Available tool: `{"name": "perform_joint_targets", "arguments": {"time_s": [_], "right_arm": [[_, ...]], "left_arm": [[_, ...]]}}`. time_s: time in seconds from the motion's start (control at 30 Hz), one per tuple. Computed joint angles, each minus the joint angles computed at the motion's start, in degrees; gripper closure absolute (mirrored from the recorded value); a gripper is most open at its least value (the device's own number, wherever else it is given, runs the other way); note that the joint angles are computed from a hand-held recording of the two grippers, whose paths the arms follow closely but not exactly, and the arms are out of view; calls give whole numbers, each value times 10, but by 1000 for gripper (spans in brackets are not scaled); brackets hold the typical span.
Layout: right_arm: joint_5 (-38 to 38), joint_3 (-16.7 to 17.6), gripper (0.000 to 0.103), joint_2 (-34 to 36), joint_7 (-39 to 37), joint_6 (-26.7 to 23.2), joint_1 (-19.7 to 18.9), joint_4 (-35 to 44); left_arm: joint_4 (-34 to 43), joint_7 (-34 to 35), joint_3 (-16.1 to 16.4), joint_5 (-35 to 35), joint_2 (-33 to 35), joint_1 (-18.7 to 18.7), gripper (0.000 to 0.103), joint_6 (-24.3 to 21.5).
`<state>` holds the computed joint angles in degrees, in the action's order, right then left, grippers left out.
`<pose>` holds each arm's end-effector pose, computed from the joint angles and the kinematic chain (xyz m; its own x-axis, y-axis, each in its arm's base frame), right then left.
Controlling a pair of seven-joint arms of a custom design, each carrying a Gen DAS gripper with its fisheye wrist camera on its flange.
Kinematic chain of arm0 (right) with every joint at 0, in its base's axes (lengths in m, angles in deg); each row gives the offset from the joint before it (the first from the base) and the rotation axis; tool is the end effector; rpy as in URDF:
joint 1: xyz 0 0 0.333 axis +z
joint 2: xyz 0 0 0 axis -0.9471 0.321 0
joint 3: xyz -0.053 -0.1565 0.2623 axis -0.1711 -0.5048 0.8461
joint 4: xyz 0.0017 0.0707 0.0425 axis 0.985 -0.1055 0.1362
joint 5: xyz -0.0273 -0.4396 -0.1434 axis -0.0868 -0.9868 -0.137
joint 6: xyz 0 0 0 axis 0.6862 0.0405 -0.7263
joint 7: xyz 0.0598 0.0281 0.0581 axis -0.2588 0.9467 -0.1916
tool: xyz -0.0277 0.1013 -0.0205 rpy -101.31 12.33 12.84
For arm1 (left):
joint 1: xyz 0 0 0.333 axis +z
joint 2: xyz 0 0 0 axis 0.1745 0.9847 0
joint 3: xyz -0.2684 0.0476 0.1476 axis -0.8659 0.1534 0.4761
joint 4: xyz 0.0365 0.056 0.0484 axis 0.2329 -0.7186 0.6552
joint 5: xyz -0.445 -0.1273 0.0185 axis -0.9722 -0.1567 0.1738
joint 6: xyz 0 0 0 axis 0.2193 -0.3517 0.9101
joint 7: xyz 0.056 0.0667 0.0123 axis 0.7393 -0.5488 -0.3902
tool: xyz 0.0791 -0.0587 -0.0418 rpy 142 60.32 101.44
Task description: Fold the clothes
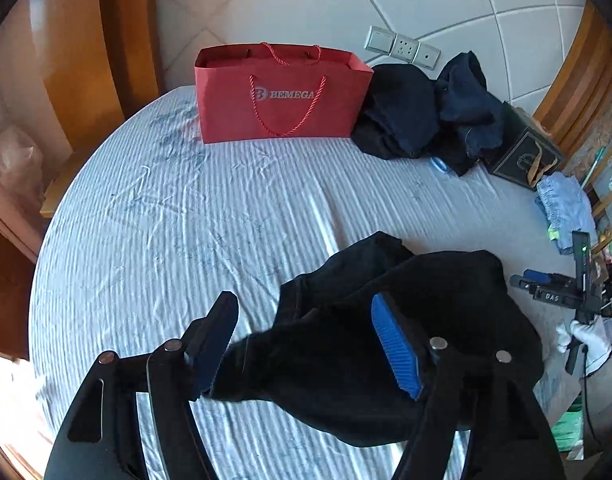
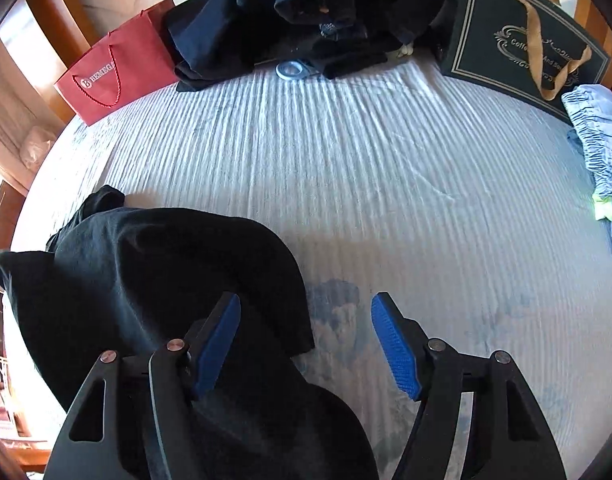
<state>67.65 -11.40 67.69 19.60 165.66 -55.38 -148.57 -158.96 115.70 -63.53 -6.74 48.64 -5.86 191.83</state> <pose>0.7665 0.2606 0.3322 0.4581 -0.8793 -0.1303 -0.8426 -0.3828 -0.3787 0.4862 -0.3030 0.4321 0.1187 -0.9875 0.1034 -0.8556 -0.1546 -0.4940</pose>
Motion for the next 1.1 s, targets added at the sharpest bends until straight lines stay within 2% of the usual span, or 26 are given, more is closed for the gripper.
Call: {"name": "perform_joint_targets", "arguments": {"time_s": [0.07,0.13,0.3,0.37,0.5,0.63,0.7,0.73,0.77,0.8,0.83,0.87,0.9,0.97,1.1], "right_arm": [[1,3,35,19,-5,-12,0,22],[-2,3,36,39,-5,-25,4,46],[-17,-2,34,46,-4,-15,12,56],[-16,0,34,48,-11,-23,9,59],[-17,-2,34,55,-13,-25,10,63],[-21,-4,31,57,-10,-9,14,58],[-25,-5,29,57,-12,4,18,53],[-32,-8,31,57,-10,8,22,52],[-40,-12,35,56,-6,11,27,50],[-41,-11,54,55,-6,9,27,50],[-37,-7,102,54,-9,6,25,52],[-39,-8,98,50,-4,8,27,48],[-45,-14,100,44,6,13,33,42],[-56,-21,100,15,19,57,40,3],[-51,-18,100,-53,21,150,30,-66]], "left_arm": [[7,6,3,-1,19,2,33,-4],[26,6,3,13,54,7,33,15],[127,40,8,48,185,3,33,43],[171,81,9,29,236,1,33,54],[255,151,8,1,322,-6,33,45],[305,225,-6,-49,377,-1,33,35],[322,245,-7,-65,395,-5,52,21],[323,234,4,-54,395,-16,65,23],[321,219,12,-46,392,-26,82,25],[319,207,17,-43,390,-31,89,24],[318,195,20,-40,387,-36,92,24],[313,173,29,-25,380,-47,94,25],[304,142,43,4,366,-62,94,27],[275,72,70,81,323,-89,95,33],[223,-54,85,215,231,-97,95,49]]}}
